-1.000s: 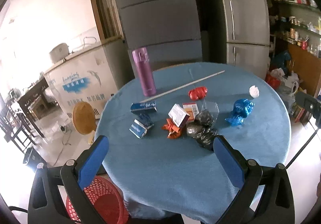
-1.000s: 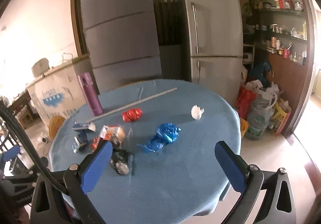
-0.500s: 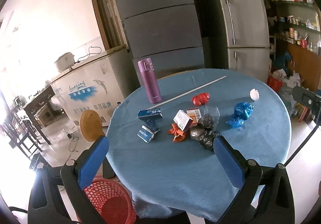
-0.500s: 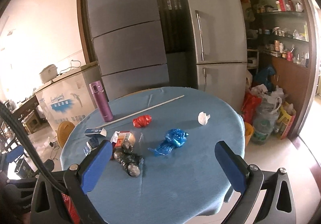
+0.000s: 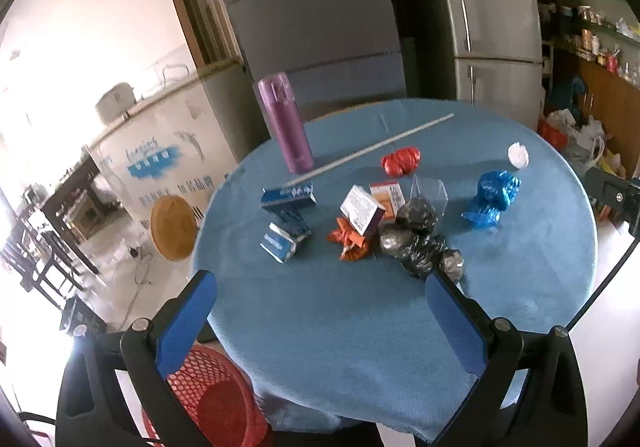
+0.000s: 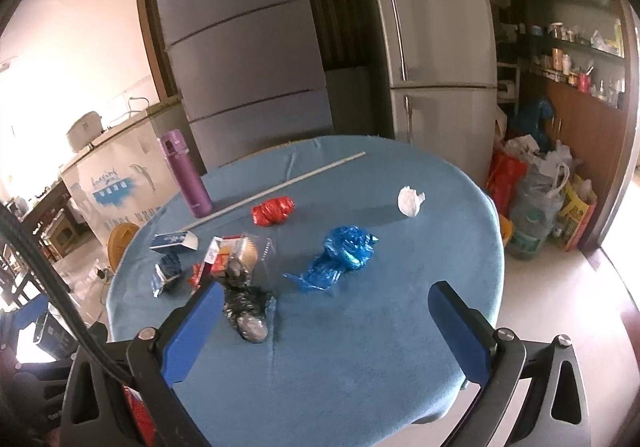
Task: Collect trash
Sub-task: 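Move both tools toward the black bag and blue bag on the table, then grasp the black plastic bag with left tool while right tool grasps blue bag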
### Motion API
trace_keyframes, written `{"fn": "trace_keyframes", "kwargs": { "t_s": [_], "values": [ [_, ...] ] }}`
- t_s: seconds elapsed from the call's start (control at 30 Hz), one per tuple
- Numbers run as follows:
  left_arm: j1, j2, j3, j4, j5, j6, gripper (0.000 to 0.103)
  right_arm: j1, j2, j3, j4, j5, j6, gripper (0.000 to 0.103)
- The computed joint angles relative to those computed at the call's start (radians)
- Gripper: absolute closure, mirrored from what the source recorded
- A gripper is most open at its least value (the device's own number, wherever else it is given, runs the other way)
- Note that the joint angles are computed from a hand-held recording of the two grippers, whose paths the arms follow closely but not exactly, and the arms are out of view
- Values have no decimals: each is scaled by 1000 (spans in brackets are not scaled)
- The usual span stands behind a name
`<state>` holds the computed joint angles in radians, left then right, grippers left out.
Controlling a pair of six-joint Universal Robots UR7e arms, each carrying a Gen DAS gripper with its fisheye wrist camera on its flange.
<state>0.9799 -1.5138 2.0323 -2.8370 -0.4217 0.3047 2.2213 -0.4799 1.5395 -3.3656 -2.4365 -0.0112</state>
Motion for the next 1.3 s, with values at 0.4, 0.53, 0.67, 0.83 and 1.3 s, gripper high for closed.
{"fn": "trace_keyframes", "kwargs": {
  "t_s": [0.4,0.53,0.67,0.83,1.3],
  "values": [
    [187,87,-200,347,-176,-258,0,-164,-20,-9,196,151,198,0],
    [219,120,-256,393,-238,-285,0,-210,-12,-36,235,262,226,0],
    [237,171,-326,460,-308,-325,0,-255,14,-97,269,347,259,0],
    [244,241,-396,516,-430,-368,0,-300,44,-164,272,433,293,0],
    [322,395,-524,610,-575,-480,40,-338,186,-436,451,458,339,28]
  ]
}}
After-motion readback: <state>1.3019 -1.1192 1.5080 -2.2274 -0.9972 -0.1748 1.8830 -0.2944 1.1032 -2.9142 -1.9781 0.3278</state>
